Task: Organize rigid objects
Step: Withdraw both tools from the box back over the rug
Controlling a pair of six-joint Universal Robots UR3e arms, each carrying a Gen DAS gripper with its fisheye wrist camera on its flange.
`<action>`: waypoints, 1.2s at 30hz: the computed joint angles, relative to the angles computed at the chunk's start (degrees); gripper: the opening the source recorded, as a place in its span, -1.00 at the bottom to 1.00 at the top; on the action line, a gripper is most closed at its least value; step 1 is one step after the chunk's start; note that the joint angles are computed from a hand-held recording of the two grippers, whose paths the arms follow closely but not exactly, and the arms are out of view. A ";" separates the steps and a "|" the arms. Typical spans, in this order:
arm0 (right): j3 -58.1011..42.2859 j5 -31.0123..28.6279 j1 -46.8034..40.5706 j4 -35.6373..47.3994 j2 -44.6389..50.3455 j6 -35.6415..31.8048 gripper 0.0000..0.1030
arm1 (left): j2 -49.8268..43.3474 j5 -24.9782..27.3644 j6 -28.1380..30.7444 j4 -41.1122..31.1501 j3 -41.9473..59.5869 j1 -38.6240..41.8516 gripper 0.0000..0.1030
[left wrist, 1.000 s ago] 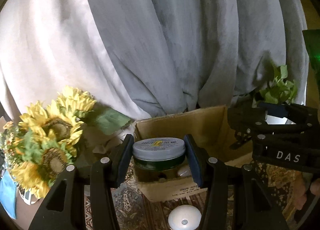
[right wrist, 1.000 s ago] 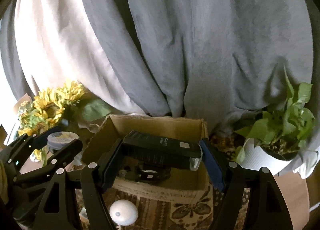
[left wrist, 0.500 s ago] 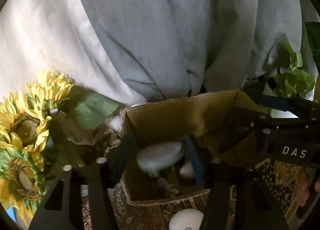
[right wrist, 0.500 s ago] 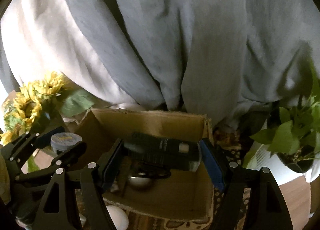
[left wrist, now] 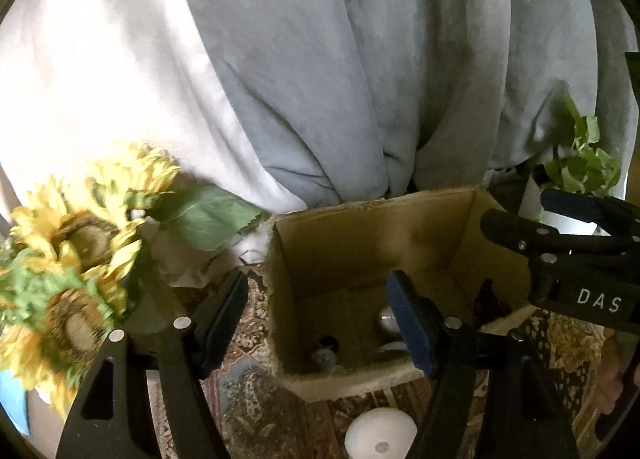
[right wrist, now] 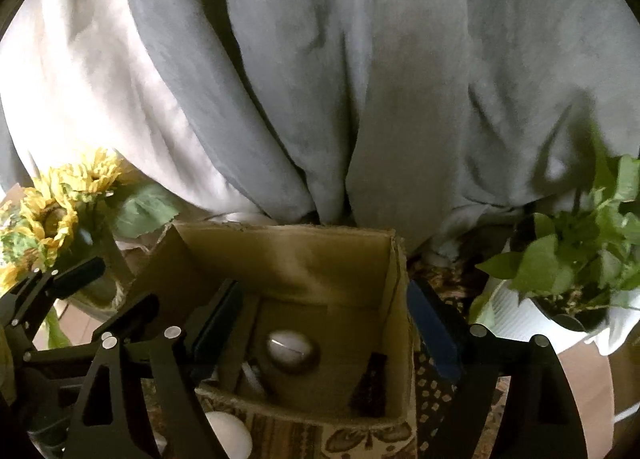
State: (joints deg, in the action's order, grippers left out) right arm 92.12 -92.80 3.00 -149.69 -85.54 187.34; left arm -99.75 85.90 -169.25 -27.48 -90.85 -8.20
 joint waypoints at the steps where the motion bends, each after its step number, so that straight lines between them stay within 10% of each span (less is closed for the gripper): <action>1: 0.84 -0.99 0.73 -0.72 -0.81 0.12 0.65 | 1.06 -0.07 0.15 0.49 -1.22 0.28 0.39; 36: 12.08 -7.32 19.25 -9.14 -2.81 4.50 0.77 | 39.07 -6.39 10.45 4.22 -40.58 18.53 0.77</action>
State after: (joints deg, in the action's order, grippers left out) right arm 104.20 -100.12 22.24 -158.83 -88.35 191.84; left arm -60.67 79.51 -158.80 -23.27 -131.43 10.33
